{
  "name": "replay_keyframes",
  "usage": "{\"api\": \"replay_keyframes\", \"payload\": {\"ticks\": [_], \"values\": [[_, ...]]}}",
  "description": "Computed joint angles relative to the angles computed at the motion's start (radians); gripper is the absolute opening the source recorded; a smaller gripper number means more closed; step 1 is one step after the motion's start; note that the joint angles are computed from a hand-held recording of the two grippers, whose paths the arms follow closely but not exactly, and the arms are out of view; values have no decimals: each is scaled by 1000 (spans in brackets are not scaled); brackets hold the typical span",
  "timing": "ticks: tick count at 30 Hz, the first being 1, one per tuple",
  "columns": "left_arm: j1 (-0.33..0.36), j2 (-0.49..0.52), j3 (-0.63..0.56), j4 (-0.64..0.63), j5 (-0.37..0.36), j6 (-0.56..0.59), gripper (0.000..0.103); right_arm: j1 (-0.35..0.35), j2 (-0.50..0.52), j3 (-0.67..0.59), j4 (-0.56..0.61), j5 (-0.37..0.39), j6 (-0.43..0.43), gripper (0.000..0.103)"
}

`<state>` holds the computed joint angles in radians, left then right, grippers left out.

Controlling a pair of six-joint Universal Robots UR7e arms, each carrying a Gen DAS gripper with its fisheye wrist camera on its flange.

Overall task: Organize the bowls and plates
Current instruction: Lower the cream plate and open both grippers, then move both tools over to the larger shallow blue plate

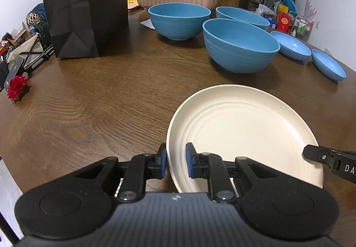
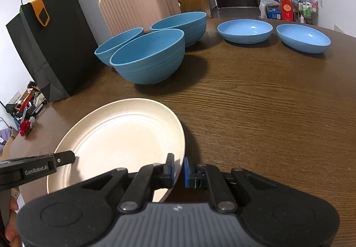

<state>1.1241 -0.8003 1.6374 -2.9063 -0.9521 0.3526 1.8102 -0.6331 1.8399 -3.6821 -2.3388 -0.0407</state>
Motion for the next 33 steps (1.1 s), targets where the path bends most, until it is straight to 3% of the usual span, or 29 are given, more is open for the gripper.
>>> {"api": "replay_keyframes", "payload": {"ticks": [5,9,11,13,16,18,19,21,25,33], "values": [[3,-5,-5,27,-10,-14,22,2,-8,2,14,9,2,16],[1,-16,3,20,-23,-16,46,9,-9,2,15,-1,-3,21],[-2,-19,7,3,-22,-7,54,13,-11,4,8,-4,-9,40],[-4,-25,9,4,-25,-13,72,20,-9,3,-5,-21,-23,55],[-5,-37,6,18,-33,-31,86,30,-13,7,-24,-36,-37,66],[-4,-45,-7,61,-40,-63,102,34,-20,13,-31,-41,-39,82],[-2,-50,-10,73,-53,-71,102,35,-25,16,-30,-44,-42,88],[2,-57,-18,100,-70,-77,103,37,-34,23,-35,-46,-52,89],[3,-60,-27,134,-76,-91,103,41,-48,31,-38,-68,-48,103],[-2,-61,-24,146,-78,-96,103,40,-62,42,-55,-92,-35,103]]}}
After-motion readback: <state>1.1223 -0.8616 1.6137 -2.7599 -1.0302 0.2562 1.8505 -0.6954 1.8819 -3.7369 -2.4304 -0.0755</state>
